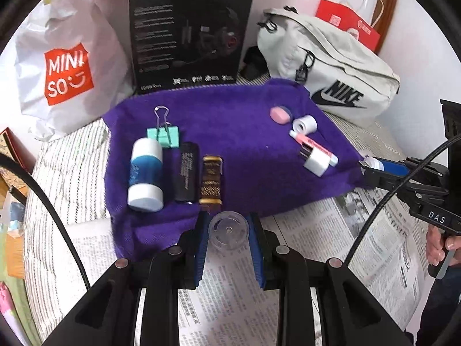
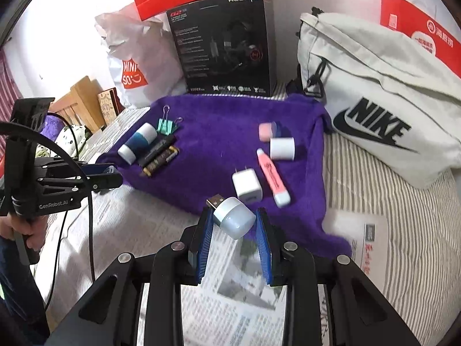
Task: Organize rigid objects
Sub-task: 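Grasp clear round lid with left tool while right carries USB light, then set lid beside bottle while right tool places USB light on towel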
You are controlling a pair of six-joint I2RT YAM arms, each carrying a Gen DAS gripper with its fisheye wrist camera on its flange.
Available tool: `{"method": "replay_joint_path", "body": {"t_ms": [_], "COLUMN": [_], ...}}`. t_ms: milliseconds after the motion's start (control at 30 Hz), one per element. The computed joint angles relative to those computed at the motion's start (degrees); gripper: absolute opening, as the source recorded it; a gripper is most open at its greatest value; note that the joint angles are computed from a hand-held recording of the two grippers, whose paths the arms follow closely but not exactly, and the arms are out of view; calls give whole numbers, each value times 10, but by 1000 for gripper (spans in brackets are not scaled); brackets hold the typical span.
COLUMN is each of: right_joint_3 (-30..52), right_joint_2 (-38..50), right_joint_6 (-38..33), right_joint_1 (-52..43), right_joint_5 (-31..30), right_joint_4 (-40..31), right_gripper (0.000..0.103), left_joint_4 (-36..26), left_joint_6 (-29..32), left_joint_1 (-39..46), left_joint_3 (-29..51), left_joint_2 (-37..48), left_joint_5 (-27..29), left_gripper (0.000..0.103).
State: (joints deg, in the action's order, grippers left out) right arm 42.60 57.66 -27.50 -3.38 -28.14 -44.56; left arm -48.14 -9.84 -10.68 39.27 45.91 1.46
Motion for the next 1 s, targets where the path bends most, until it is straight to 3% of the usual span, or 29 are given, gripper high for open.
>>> {"method": "replay_joint_path", "body": {"t_ms": [533, 1000], "right_joint_3": [35, 81], "right_joint_2": [68, 182], "right_joint_6": [67, 107], "right_joint_1": [78, 141], "right_joint_5": [56, 103], "right_joint_4": [65, 133], "right_gripper": [30, 30], "left_joint_4": [21, 31], "left_joint_6": [31, 62], "left_joint_1": [78, 128], "left_joint_3": [12, 9], "left_joint_2": [30, 48], "left_joint_5": [32, 63], "left_gripper": [26, 26]}}
